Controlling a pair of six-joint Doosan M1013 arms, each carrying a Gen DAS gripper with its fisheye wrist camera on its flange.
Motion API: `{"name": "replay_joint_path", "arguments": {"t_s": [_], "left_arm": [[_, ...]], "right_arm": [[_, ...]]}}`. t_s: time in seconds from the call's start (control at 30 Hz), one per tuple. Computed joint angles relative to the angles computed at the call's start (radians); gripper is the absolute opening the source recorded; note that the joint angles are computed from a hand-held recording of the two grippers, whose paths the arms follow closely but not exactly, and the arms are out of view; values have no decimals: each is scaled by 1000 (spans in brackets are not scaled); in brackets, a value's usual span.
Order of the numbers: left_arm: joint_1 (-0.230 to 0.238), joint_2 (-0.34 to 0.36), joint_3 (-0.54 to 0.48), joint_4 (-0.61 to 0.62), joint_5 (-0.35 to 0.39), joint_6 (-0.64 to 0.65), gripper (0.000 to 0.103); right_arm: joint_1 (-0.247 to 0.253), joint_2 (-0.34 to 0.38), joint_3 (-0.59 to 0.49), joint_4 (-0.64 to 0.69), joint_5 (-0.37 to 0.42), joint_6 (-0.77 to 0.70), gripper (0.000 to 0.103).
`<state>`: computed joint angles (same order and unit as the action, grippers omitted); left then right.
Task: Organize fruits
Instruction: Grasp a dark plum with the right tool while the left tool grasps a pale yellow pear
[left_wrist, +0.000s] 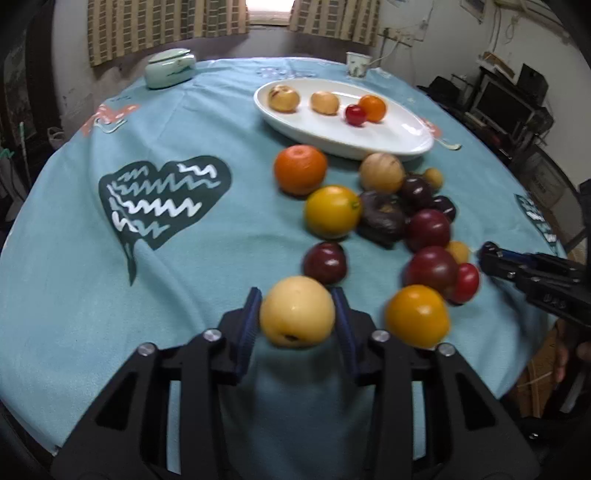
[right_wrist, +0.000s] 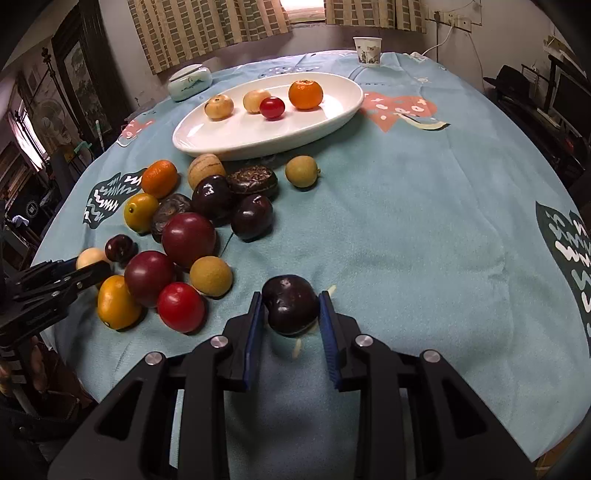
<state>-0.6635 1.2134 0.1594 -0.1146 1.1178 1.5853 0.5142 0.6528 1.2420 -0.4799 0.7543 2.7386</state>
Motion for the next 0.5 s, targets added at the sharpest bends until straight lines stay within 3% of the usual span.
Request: {"name": "replay_joint_path", "arguments": {"t_s": [0.17,0.4,0.5], "left_arm": [[-5,-6,5,15,6,14,39],[5,-93,156,-36,-106,26,39],[8,-102,162,-55,-111,32,39]], "right_arm": [[3,-2,0,0,-7,-3,30],[5,-5,0,-17,-14,15,30],[7,-6,0,-22,-17,16,30]]}}
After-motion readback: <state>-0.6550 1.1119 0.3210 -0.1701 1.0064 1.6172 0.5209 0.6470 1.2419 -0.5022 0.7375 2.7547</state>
